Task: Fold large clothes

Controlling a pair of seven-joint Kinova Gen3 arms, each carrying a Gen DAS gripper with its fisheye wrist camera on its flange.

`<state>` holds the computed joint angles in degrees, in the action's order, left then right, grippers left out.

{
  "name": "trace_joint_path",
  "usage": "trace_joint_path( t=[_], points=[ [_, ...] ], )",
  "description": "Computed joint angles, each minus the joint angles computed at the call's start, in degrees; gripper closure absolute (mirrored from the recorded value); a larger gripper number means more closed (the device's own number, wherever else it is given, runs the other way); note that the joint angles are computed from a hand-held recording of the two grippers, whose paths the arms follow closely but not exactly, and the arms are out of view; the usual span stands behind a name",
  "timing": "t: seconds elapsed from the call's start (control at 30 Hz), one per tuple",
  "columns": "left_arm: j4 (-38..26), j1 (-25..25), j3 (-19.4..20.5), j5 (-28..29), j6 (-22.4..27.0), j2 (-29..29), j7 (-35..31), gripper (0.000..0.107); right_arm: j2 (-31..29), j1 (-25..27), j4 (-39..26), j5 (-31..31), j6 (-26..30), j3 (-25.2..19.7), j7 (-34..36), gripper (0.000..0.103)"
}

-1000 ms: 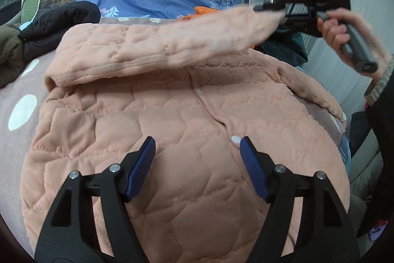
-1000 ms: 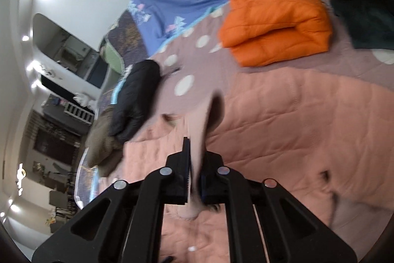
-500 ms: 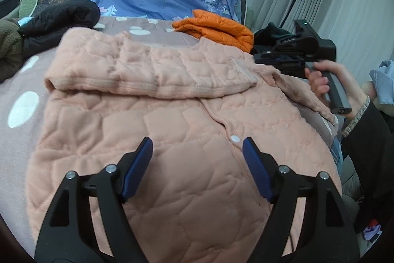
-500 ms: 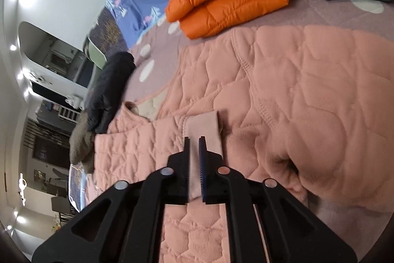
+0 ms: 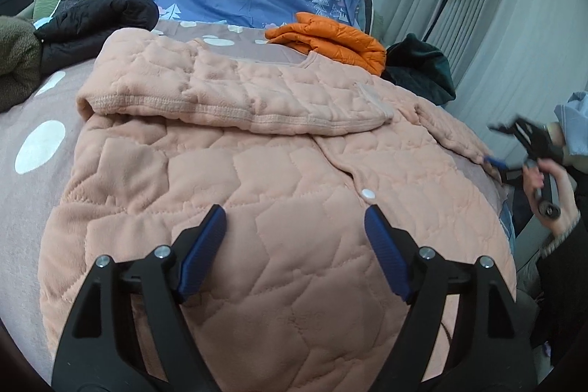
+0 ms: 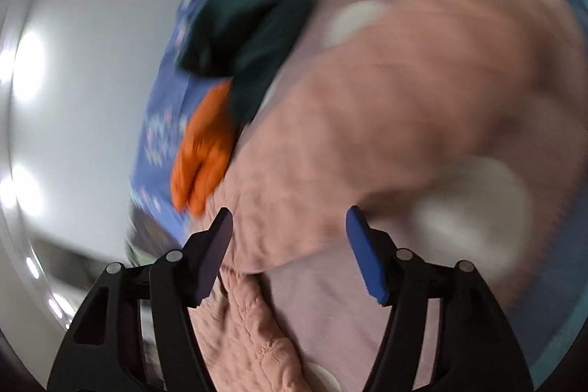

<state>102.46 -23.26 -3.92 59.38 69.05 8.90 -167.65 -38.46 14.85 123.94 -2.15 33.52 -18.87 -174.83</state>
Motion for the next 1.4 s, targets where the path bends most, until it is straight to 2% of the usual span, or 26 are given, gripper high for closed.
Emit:
trace_joint_path(
  t=[0.1, 0.23, 0.3, 0.47, 0.57, 0.6, 0.63, 0.67, 0.73, 0.8, 0.87, 0.93, 1.03, 1.2, 1.27, 1.4],
  points=[
    [0.0, -0.4, -0.1, 0.4, 0.5, 0.5, -0.1, 0.028, -7.5, 4.7, 3.7, -1.0, 2.4, -0.8, -5.3, 0.038],
    [0.0, -0.5, 0.0, 0.4, 0.7, 0.5, -0.3, 0.028, -12.0, 10.4, 5.9, -1.8, 5.5, -0.1, -7.7, 0.036],
    [0.0, -0.5, 0.0, 0.5, 0.8, 0.5, -0.3, 0.028, -13.0, 12.0, 7.4, -1.1, 4.3, 1.4, -8.6, 0.036],
    [0.0, -0.8, -0.1, 0.6, 1.1, 0.6, -0.2, 0.028, -13.0, 17.2, 12.1, -2.0, -3.4, 0.5, -11.4, 0.036],
    [-0.1, -0.7, 0.0, 0.3, 1.0, 0.6, 0.0, 0.028, -12.9, 20.1, 13.2, -1.0, -5.4, 1.1, -11.7, 0.036],
    [-0.1, -0.7, 0.0, 0.2, 0.9, 0.6, 0.0, 0.028, -11.5, 20.8, 13.1, -0.7, -6.6, 1.4, -11.3, 0.044],
    [-0.2, -0.6, 0.0, 0.0, 0.9, 0.5, 0.0, 0.028, -10.4, 20.6, 13.0, -0.2, -6.9, 2.2, -10.2, 0.057],
    [-0.3, -0.6, 0.0, -0.1, 1.0, 0.5, 0.1, 0.028, -8.3, 19.2, 12.6, 0.5, -7.8, 3.6, -8.1, 0.092],
    [-0.5, -0.8, 0.0, -0.1, 1.4, 0.6, 0.0, 0.028, -6.5, 18.9, 11.2, 1.1, -7.1, 4.0, -6.6, 0.092],
    [-1.3, -1.2, -0.1, 0.1, 3.1, 1.4, 0.5, 0.029, -6.7, 21.7, 7.5, 3.6, -3.8, 0.6, -5.5, 0.092],
    [-3.8, -2.4, 0.0, 0.3, 7.4, 3.3, 2.7, 0.030, -6.8, 24.1, 3.7, 6.8, -1.5, -3.6, -4.2, 0.092],
    [-5.8, -3.1, 0.5, 0.3, 10.0, 4.3, 4.5, 0.030, -5.9, 25.4, -0.2, 9.5, -0.7, -7.3, -2.6, 0.092],
    [-7.8, -3.6, 1.1, 1.3, 11.4, 3.8, 5.3, 0.030, -5.1, 25.8, -4.8, 12.1, -0.7, -11.9, -0.5, 0.092],
    [-12.5, -4.3, 1.6, 5.4, 15.2, 3.6, 8.4, 0.029, 0.4, 23.4, -10.0, 12.9, -7.2, -17.5, 3.6, 0.092],
    [-14.0, -4.0, 1.9, 6.6, 15.3, 3.6, 9.9, 0.029, 3.1, 21.6, -11.8, 13.1, -10.4, -20.4, 6.1, 0.092],
    [-17.4, -3.7, 2.8, 8.8, 16.3, 5.4, 14.1, 0.028, 9.5, 22.1, -16.0, 14.0, -15.7, -29.2, 11.3, 0.092]
  ],
)
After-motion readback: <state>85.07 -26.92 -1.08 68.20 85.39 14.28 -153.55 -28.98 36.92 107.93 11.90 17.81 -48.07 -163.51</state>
